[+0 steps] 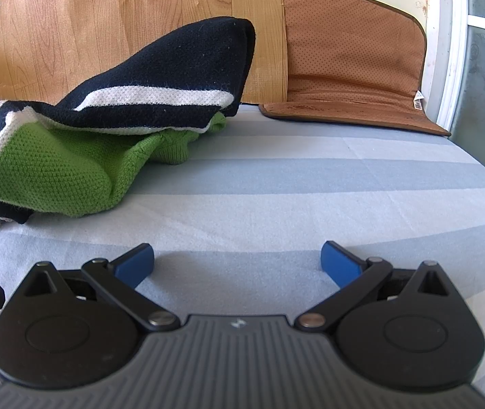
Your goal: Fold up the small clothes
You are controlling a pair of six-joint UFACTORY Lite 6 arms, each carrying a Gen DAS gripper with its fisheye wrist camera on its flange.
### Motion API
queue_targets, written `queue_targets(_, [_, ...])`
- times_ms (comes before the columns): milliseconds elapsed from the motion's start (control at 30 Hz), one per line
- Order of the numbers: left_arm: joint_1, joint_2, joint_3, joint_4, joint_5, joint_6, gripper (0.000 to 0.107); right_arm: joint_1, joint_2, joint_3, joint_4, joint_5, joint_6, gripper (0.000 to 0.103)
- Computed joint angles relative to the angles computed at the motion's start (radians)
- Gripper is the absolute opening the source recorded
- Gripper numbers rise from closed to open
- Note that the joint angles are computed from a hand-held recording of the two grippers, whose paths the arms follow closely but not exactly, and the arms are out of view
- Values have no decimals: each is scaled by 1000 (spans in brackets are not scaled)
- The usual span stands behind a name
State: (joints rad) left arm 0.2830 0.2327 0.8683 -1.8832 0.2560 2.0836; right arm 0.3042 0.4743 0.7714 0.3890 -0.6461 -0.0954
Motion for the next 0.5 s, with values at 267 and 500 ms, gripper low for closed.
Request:
queue_targets(267, [120, 64, 158, 402, 163, -361, 103, -181, -43, 9, -501, 7, 431, 84])
queue_targets(500, [201, 196, 356, 525, 418, -542, 103, -199, 48, 237, -755, 73, 622, 73])
